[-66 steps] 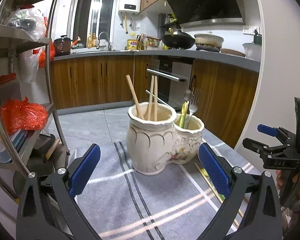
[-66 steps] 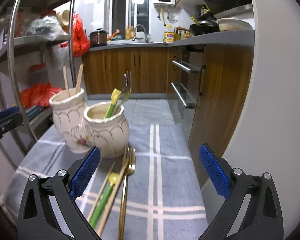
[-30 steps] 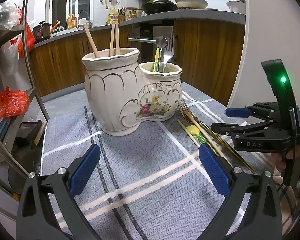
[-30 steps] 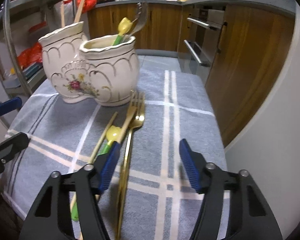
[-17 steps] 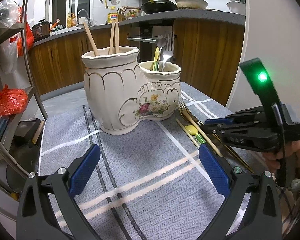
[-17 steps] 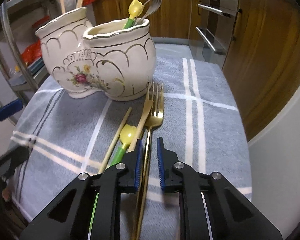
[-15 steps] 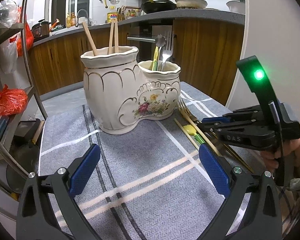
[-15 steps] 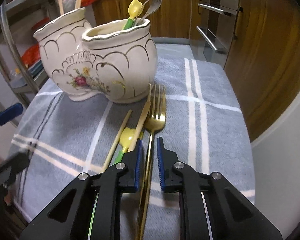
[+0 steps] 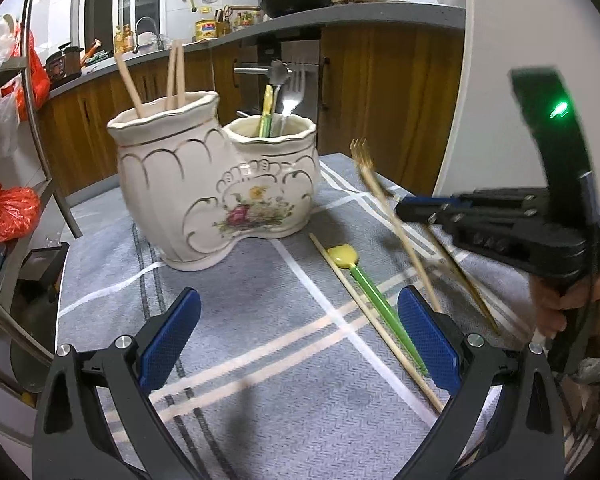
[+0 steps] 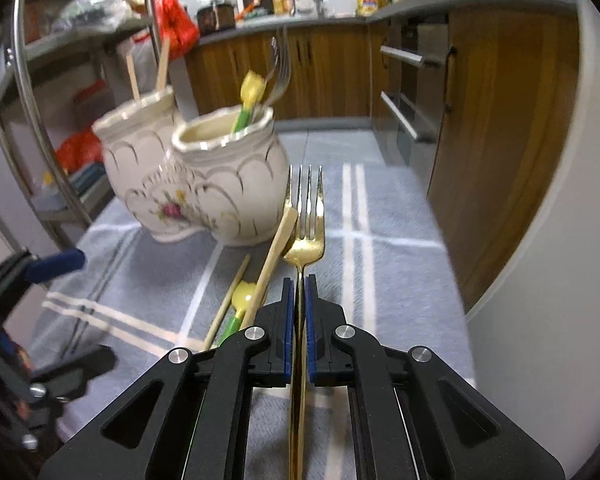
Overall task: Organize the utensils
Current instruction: 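Grasp a gold fork with the right tool while the left grasps a chopstick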
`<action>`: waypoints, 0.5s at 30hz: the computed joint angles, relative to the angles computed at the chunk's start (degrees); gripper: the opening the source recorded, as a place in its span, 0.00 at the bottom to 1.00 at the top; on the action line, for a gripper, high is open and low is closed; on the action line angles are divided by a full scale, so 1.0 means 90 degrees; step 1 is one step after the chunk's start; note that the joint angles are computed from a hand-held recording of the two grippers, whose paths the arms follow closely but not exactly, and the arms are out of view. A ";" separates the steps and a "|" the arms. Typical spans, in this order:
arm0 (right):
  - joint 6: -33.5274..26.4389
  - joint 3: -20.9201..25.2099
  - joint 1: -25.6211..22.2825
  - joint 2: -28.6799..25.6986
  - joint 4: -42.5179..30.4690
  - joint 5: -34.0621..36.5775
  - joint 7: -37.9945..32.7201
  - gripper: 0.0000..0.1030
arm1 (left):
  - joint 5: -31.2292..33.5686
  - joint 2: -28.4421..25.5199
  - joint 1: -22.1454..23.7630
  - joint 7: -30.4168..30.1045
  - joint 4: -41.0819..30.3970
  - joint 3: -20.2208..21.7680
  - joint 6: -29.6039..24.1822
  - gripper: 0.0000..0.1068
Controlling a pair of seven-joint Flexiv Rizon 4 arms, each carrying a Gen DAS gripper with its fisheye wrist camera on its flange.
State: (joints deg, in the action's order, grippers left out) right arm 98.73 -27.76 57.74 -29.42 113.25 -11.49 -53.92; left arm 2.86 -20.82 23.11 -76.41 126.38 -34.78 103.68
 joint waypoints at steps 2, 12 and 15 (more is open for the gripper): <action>0.0349 -0.0426 0.0351 0.0024 0.0198 0.0176 -0.0036 0.06 | -0.0021 0.0013 -0.0096 -0.0006 -0.0001 0.0087 -0.0016 0.91; 0.1356 -0.1971 0.1751 -0.0322 0.0366 0.1776 -0.0877 0.06 | -0.0234 -0.0004 -0.0594 0.0036 -0.0083 0.0555 -0.0153 0.91; 0.1359 -0.1964 0.1715 -0.0500 0.0136 0.2088 -0.1037 0.06 | -0.0432 -0.0010 -0.0964 0.0082 -0.0162 0.0917 -0.0330 0.91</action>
